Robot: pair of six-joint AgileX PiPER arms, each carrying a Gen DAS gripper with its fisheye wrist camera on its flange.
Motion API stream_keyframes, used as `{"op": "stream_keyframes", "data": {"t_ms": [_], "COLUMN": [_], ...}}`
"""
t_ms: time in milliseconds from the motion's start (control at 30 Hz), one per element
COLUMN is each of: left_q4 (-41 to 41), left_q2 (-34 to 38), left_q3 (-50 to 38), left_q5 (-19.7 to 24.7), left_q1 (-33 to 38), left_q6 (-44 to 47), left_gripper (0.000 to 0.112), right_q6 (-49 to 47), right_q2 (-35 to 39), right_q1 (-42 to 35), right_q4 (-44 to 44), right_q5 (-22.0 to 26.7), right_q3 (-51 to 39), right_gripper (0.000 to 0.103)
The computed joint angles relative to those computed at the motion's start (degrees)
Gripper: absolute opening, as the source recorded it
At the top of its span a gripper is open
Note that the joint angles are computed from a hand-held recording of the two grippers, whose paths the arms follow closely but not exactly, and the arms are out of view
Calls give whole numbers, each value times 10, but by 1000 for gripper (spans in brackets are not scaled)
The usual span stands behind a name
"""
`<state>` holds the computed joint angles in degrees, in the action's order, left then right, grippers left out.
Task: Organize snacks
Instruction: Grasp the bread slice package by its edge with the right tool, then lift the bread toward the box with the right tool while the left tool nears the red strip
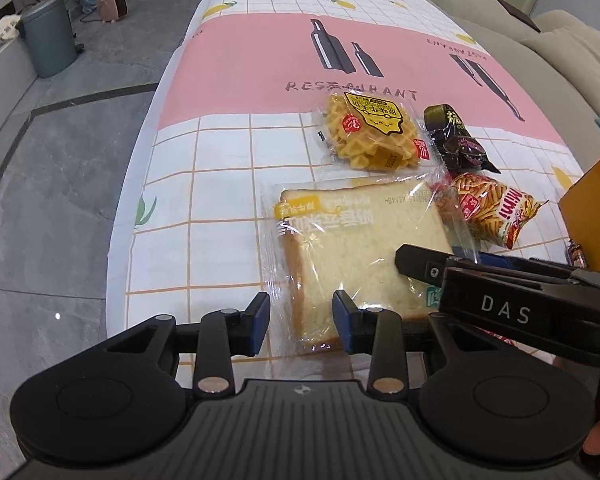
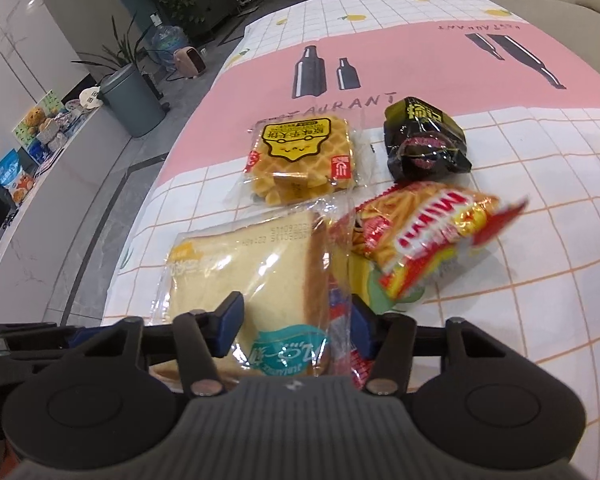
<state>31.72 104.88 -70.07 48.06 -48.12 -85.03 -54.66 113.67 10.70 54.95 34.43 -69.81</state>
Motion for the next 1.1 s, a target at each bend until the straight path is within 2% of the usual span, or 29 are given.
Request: {"op": "stream_keyframes", "data": {"t_ms": [67,167,367,567,833,1000,1100], "left_q4": [0,-4,-17,-19,-30,-58,-73], "left_q2": [5,7,-2,-15,-36,5,28], "left_q3": [-11,-20,-27,-44,-65,-114,-120], "left_q5": [12,25,40,66,67,75,32], "left_q1": [-3,-7,-24,-57,-96,-110,-113], "left_q6": [8,13,14,9,-1,20,20], "left_gripper": [39,35,33,33,33,33,33], "right_q6": [-9,-18,-63,-103,-98,-86,-97], "right_q2": [-10,-31,-76,-139,-221,-273,-300], "right_q1": [5,8,-23,-54,-135,-174,-186], "right_q4": [-2,-6,34,48,-6,-71,-100], "right_q5": [-10,-25,1,27,77,63,33], "right_q3": [8,24,63,110,130,141,160], "right_gripper": [35,24,13,8,7,7,7]}}
